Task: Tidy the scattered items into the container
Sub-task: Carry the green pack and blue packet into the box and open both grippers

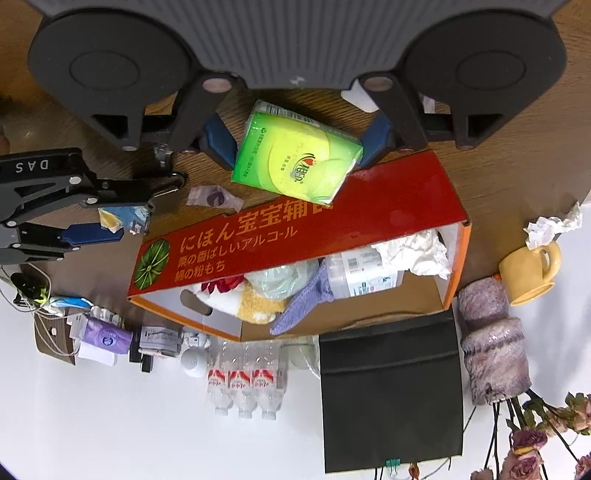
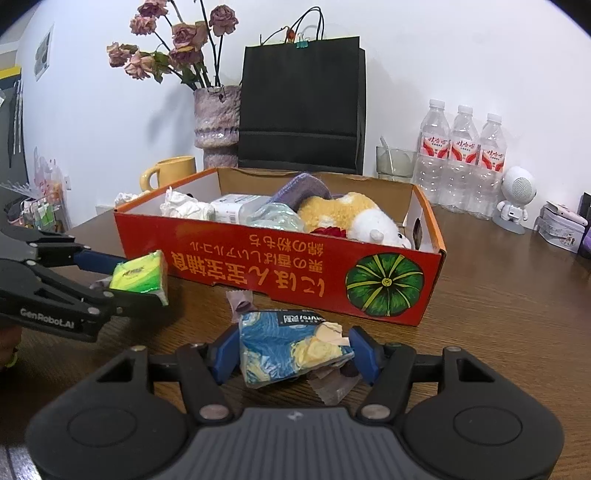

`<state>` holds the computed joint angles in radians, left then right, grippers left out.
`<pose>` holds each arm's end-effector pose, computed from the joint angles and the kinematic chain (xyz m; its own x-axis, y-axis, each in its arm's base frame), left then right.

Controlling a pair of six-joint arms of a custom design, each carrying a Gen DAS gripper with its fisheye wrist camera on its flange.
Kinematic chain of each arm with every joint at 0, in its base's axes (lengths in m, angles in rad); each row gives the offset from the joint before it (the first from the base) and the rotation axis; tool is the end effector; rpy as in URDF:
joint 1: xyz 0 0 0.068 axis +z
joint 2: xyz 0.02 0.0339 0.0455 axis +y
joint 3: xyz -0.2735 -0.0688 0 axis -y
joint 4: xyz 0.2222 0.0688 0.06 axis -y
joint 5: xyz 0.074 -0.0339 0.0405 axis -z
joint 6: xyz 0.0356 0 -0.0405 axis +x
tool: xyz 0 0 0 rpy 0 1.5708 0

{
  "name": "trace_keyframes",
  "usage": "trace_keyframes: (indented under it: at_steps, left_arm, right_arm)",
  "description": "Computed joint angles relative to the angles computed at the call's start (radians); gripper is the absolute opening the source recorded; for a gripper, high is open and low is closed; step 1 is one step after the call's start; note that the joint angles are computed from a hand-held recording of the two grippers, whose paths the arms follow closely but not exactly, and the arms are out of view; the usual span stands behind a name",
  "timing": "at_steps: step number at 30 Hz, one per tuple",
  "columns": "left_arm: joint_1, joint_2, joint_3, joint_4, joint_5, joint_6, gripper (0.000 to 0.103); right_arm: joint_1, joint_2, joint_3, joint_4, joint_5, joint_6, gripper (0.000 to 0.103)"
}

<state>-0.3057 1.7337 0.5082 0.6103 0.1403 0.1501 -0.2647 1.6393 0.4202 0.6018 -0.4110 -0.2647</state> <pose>0.2705 -0.0906 0.1316 -0.4833 0.3078 -0.8195 0.4846 0.8737 0.0423 0.2533 -0.0539 0.1367 -0.5197 -0.1076 -0.8475 -0.2182 0.9759 0.0099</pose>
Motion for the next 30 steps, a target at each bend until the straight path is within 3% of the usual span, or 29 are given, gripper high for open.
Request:
trace_keyframes:
  at_steps: [8,15,20,30]
  left_arm:
    - [0.023,-0.179,-0.038,-0.055,0.035,-0.014,0.073]
    - [0.038,-0.225,0.141,-0.227,0.008,-0.031,0.073]
    - [0.046,-0.109,0.374,-0.406,-0.017,-0.082,0.073]
    - [0.029,0.149,0.718,-0.636,-0.123,-0.174,0.073]
  right_arm:
    - [-0.034,-0.131,-0.018,-0.054,-0.053,0.019,0.062]
    - [-0.026,-0.219,0.137,-0.207,-0.058,0.017,0.062]
    - [0.031,-0.126,0.34,-0.319,0.004,0.035,0.063]
    - [0.133,0.191,0.731,-0.559,0.179,0.058,0.063]
